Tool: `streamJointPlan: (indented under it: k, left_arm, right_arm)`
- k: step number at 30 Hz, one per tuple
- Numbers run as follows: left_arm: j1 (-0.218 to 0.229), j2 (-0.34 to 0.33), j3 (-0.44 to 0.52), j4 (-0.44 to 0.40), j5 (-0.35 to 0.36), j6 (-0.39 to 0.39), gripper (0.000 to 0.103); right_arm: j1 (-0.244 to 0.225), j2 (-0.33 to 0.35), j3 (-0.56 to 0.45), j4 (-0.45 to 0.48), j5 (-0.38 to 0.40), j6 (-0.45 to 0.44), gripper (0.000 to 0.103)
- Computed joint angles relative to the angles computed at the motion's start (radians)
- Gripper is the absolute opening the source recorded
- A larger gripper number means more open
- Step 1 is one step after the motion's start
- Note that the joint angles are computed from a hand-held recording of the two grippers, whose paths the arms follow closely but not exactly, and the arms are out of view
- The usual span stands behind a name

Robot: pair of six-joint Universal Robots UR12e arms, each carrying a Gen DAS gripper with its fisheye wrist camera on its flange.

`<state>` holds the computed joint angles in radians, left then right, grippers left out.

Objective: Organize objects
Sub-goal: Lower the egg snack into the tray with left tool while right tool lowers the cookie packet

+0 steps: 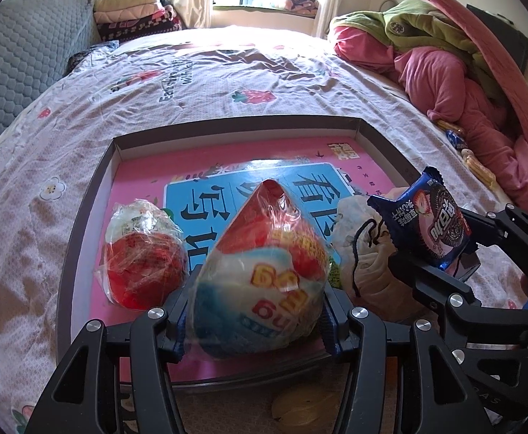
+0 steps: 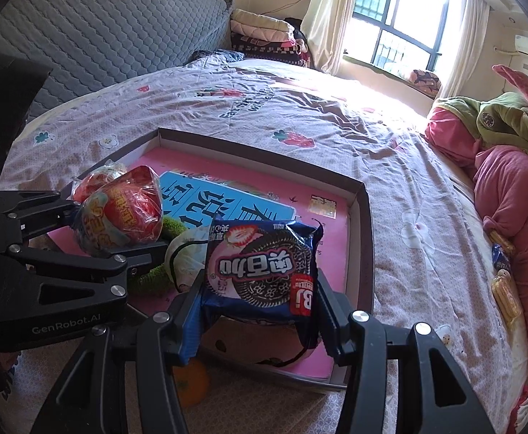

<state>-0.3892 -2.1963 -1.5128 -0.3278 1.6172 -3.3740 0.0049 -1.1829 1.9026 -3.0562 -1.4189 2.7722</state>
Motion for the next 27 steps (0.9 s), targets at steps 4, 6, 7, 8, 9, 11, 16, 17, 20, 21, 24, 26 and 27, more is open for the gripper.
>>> streamJointPlan:
  k: [4, 6, 7, 8, 9, 11, 16, 17, 20, 21, 24, 26, 27]
  left_arm:
    - [0.002, -0.001, 0.0, -0.006, 0.0, -0.009, 0.058]
    - [0.002, -0.001, 0.0, -0.008, -0.002, -0.01, 0.058]
    - [0.002, -0.001, 0.001, -0.009, -0.001, -0.01, 0.058]
    - [0.002, -0.001, 0.002, -0.01, 0.001, -0.009, 0.058]
    - [0.002, -0.001, 0.001, -0.01, 0.001, -0.01, 0.058]
    - [0.003, 0.001, 0.0, -0.012, -0.004, -0.012, 0.059]
    - [0.003, 0.008, -0.007, -0.01, -0.004, -0.014, 0.063]
    - [0.003, 0.009, -0.008, -0.009, -0.005, -0.014, 0.063]
    - [0.003, 0.012, -0.011, -0.01, -0.006, -0.017, 0.063]
    - [0.002, 0.013, -0.012, -0.012, -0.006, -0.018, 0.063]
    - [0.005, 0.017, -0.016, -0.015, -0.019, -0.025, 0.063]
    - [0.006, 0.02, -0.018, -0.015, -0.026, -0.03, 0.063]
    - [0.007, 0.022, -0.019, -0.012, -0.029, -0.03, 0.063]
  right_arm:
    - [0.001, 0.0, -0.001, 0.002, -0.002, 0.0, 0.055]
    - [0.001, 0.0, -0.002, 0.001, -0.005, -0.001, 0.055]
    - [0.002, 0.0, -0.002, 0.0, -0.007, -0.001, 0.055]
    - [0.002, 0.0, -0.002, -0.001, -0.008, 0.0, 0.055]
    - [0.002, 0.0, -0.003, 0.001, -0.007, -0.002, 0.055]
    - [0.002, 0.0, -0.001, -0.002, -0.009, -0.001, 0.055]
    - [0.002, -0.002, 0.001, -0.002, -0.004, -0.003, 0.056]
    - [0.002, -0.002, 0.001, 0.0, -0.003, -0.004, 0.056]
    - [0.001, -0.003, 0.002, 0.001, -0.007, -0.006, 0.058]
    - [0.001, -0.003, 0.003, 0.0, -0.007, -0.005, 0.058]
    - [0.001, -0.003, 0.004, -0.001, -0.004, -0.007, 0.061]
    - [0.0, -0.004, 0.005, -0.001, 0.002, -0.003, 0.063]
    - [-0.001, -0.005, 0.006, -0.004, 0.006, 0.0, 0.063]
